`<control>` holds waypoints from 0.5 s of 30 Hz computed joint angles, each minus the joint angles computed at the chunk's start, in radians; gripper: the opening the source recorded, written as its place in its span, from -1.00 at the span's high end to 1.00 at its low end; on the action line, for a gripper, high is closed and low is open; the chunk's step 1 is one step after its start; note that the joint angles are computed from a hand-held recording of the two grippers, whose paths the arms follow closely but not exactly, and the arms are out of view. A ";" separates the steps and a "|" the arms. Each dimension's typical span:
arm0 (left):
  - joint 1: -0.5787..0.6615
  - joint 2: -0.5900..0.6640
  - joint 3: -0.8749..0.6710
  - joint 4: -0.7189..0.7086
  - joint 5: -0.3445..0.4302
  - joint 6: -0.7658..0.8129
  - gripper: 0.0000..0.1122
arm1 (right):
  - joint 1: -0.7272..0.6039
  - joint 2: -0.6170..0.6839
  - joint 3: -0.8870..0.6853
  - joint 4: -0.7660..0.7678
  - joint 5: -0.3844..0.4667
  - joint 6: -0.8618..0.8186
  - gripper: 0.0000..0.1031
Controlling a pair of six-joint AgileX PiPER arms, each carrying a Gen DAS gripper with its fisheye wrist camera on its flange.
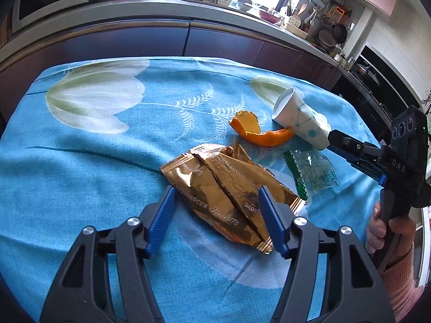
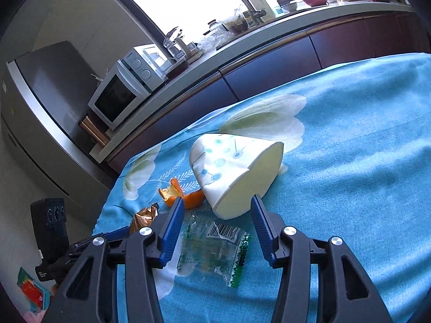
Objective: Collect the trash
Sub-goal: 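Close the right tool on the rim of the white paper cup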
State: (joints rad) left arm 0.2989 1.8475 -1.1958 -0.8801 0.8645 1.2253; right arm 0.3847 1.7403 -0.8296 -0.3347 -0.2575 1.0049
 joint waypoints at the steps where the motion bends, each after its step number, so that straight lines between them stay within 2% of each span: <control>1: -0.007 -0.005 0.005 0.001 -0.010 0.002 0.09 | -0.008 0.004 -0.002 -0.037 -0.011 0.036 0.05; 2: -0.012 -0.010 0.012 0.000 -0.019 0.004 0.13 | -0.014 0.007 -0.004 -0.065 -0.018 0.062 0.05; 4: -0.021 -0.013 0.017 0.006 -0.030 0.005 0.39 | -0.020 0.012 -0.012 -0.078 -0.019 0.071 0.08; 6: -0.033 -0.023 0.032 0.013 -0.059 0.007 0.58 | -0.024 0.019 -0.019 -0.102 -0.024 0.092 0.24; 7: -0.038 -0.025 0.036 0.012 -0.067 0.011 0.61 | -0.025 0.023 -0.024 -0.114 -0.024 0.104 0.36; 8: -0.039 -0.025 0.036 0.015 -0.065 0.007 0.64 | -0.027 0.027 -0.026 -0.141 -0.030 0.129 0.42; 10: -0.042 -0.025 0.033 0.020 -0.060 0.001 0.82 | -0.028 0.031 -0.027 -0.140 -0.035 0.129 0.64; 13: -0.044 -0.024 0.039 0.018 -0.064 0.003 0.95 | -0.025 0.026 -0.018 -0.111 -0.047 0.096 0.80; 15: -0.037 -0.023 0.041 0.013 -0.051 0.009 0.95 | -0.023 0.016 -0.008 -0.087 -0.058 0.068 0.84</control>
State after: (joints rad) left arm 0.2620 1.8243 -1.1552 -0.8675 0.8131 1.2343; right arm 0.3621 1.7563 -0.8374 -0.4215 -0.3154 1.0725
